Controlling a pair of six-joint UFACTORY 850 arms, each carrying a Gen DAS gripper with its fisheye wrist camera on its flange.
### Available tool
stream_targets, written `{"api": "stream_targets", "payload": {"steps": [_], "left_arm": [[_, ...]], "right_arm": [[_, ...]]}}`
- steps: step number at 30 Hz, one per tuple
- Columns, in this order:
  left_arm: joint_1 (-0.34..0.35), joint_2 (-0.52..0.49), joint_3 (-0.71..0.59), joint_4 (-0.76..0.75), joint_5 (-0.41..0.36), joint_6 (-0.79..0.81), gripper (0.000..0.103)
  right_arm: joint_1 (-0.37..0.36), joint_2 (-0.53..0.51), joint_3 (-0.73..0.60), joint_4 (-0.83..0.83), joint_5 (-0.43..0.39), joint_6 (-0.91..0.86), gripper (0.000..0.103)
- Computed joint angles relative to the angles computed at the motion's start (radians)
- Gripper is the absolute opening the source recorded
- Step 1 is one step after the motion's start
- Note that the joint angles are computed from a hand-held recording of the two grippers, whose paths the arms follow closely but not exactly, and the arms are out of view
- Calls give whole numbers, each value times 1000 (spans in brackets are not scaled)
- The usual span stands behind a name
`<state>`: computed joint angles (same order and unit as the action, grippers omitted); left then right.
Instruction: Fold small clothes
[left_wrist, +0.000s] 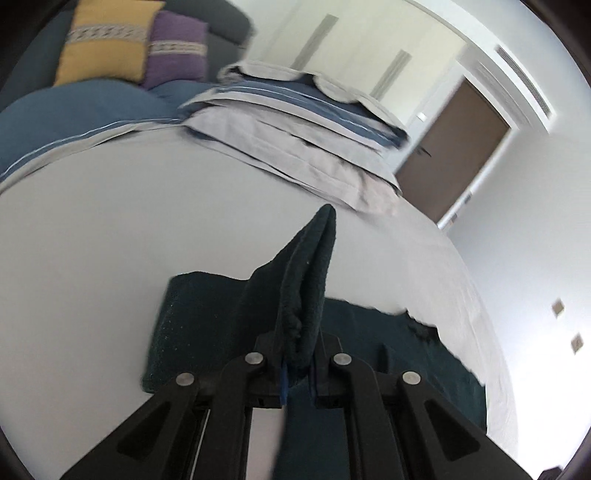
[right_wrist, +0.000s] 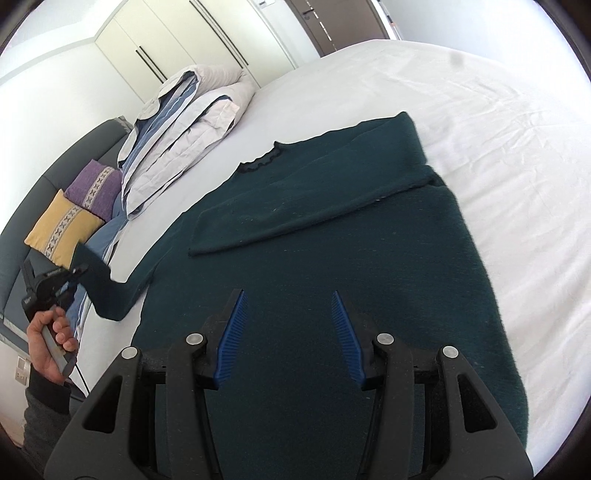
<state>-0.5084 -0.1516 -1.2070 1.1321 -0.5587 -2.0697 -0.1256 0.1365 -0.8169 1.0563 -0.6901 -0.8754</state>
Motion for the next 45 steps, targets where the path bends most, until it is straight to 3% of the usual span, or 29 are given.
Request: {"api": "stream_targets", "payload": {"steps": [4,6,8,10,11,13,16,20,22,24,28,31,32,35,40,45], "left_arm": [[-98,-212,-213,-185,47,294,9],[-131,-302,-299,-298,34,443,13],[-148,-370,-361,-399,13,563,27],[-161,-398,-377,-456,-3,624,50],[-164,-397,-371,-464,-4,631,56],[-176,-357,-321,-409,-9,574,78],[-195,-277,-236,-288,-33,452,94],[-201,-160,-114,-194,9,326,94],[-193,-113,-62,-172,15,283,88],[-185,-69,-13,-152,20,229,81],[-165,9,70,-109,7,131,81],[-146,45,111,-91,-1,86,81],[-141,59,127,-91,-3,78,81],[-127,91,164,-86,-4,52,79],[-102,106,173,-53,-15,21,79],[-68,81,135,-39,-14,42,79]], "right_arm": [[-47,-1,8,11,-13,-10,46],[-63,-6,9,5,-20,-8,46],[-71,-16,6,-11,-22,2,46],[-70,-27,2,-28,-27,17,46],[-66,-35,-2,-36,-28,25,49],[-50,-52,-11,-30,-29,26,56],[5,-93,-44,-24,-27,30,57],[115,-185,-130,5,-42,30,57],[169,-238,-182,17,-48,45,57],[227,-291,-241,-18,-38,105,57],[329,-413,-364,-158,-41,260,57],[392,-465,-415,-276,-5,357,42],[410,-470,-427,-324,16,379,30],[416,-475,-450,-344,1,375,7],[385,-428,-467,-349,27,317,6],[325,-477,-575,-399,16,325,6]]}}
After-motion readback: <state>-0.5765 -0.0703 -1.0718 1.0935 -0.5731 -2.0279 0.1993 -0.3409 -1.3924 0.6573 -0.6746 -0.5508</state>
